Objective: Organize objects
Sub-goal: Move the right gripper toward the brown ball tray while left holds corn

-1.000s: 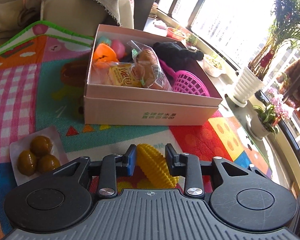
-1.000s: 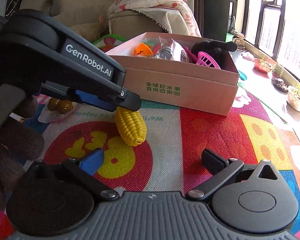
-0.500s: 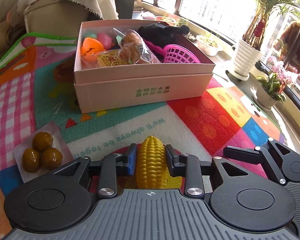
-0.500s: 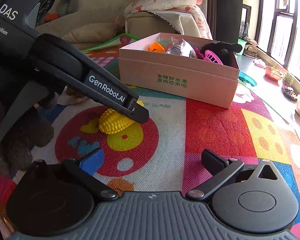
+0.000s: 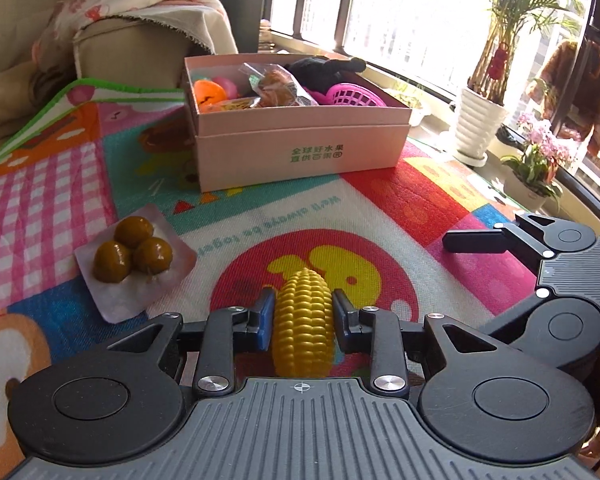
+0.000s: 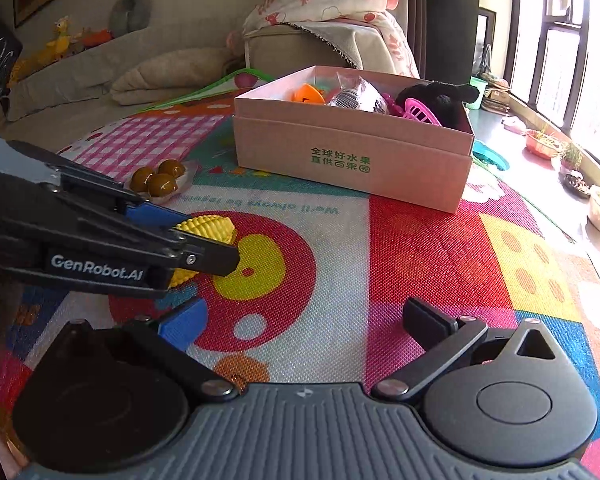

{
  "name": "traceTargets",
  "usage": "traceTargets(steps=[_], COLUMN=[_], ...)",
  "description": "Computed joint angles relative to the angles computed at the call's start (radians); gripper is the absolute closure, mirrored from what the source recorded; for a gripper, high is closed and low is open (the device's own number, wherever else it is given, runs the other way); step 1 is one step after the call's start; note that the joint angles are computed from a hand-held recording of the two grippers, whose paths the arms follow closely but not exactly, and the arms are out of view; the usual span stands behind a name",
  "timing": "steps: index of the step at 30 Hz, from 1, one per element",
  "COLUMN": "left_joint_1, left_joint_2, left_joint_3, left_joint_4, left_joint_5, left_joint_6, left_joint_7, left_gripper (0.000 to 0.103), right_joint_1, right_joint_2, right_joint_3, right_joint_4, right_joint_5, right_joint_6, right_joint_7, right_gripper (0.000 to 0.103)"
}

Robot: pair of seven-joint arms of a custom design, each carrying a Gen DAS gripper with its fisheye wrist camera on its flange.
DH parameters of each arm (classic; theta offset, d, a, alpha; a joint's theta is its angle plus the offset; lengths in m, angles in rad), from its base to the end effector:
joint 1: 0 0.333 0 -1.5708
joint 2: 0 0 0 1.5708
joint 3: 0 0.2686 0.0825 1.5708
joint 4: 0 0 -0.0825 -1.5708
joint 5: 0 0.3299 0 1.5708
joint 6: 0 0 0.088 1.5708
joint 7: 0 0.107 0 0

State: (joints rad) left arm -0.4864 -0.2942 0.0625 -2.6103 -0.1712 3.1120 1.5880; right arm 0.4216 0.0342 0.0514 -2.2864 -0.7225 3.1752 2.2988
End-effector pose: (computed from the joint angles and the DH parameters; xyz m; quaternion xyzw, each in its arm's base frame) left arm 0.4043 -0.1658 0.4375 -0.5592 0.7328 -0.3460 0.1747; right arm 0.4284 0.2871 0.4137 -0.7786 0.4744 -0.2039 0.3566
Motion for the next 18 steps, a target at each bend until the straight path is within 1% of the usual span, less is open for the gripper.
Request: traceTargets(steps=[1,3,6,7,8,9,10,11,12,13,14,15,16,17,18], left_joint_1=[0.023,0.14,0.252,0.304,0.389,0.464,0.55,0.628,0.69,0.728,0.738,0.722,0.69,0.669,0.659], left_joint_2=[-0.025,-0.091,-0.156,-0.167,-0.176,-0.18,-0.179,-0.173,-0.167,-0.159,-0.149,-0.137,-0.128,-0.124,-0.122], left_joint_3=[-0.014,-0.087,-0.121,-0.152,-0.209,-0.263,-0.326,-0.387,-0.437,-0.463,-0.463,-0.435,-0.389,-0.358,-0.34], left_joint_4=[-0.028,-0.108,-0.197,-0.215,-0.229,-0.236,-0.242,-0.246,-0.247,-0.249,-0.25,-0.254,-0.259,-0.264,-0.267], left_joint_5=[0.004,0.049,0.057,0.058,0.056,0.057,0.058,0.057,0.052,0.05,0.053,0.064,0.087,0.108,0.126], left_joint_6=[0.01,0.053,0.138,0.158,0.177,0.191,0.216,0.244,0.265,0.283,0.297,0.311,0.326,0.341,0.347], left_joint_7=[-0.016,-0.107,-0.21,-0.244,-0.282,-0.31,-0.335,-0.356,-0.377,-0.396,-0.415,-0.436,-0.452,-0.468,-0.481], left_gripper=[0.069,0.069,0.069,0.069,0.069,0.069,0.069,0.069,0.069,0.069,0.069,0.069,0.069,0.069,0.069], right_joint_1=[0.0,0.005,0.008,0.011,0.014,0.016,0.023,0.004,-0.003,-0.016,-0.021,-0.008,0.016,0.064,0.113], right_joint_2=[0.003,0.007,0.01,0.013,0.015,0.013,0.017,0.029,0.043,0.068,0.094,0.12,0.15,0.19,0.227], right_joint_3=[0.003,0.002,0.004,0.003,0.006,0.018,0.03,0.077,0.11,0.155,0.188,0.194,0.185,0.153,0.114], right_joint_4=[0.005,0.014,0.019,0.024,0.031,0.039,0.052,0.071,0.091,0.129,0.173,0.212,0.252,0.307,0.359], right_joint_5=[0.011,0.011,0.031,0.032,0.047,0.091,0.176,0.327,0.466,0.619,0.712,0.735,0.724,0.67,0.62], right_joint_6=[-0.007,-0.018,-0.026,-0.033,-0.047,-0.077,-0.104,-0.126,-0.14,-0.157,-0.18,-0.191,-0.195,-0.201,-0.213], right_joint_7=[-0.007,-0.006,-0.022,-0.022,-0.03,-0.06,-0.133,-0.277,-0.408,-0.55,-0.638,-0.669,-0.674,-0.651,-0.626], right_gripper=[0.0,0.0,0.0,0.0,0.0,0.0,0.0,0.0,0.0,0.0,0.0,0.0,0.0,0.0,0.0])
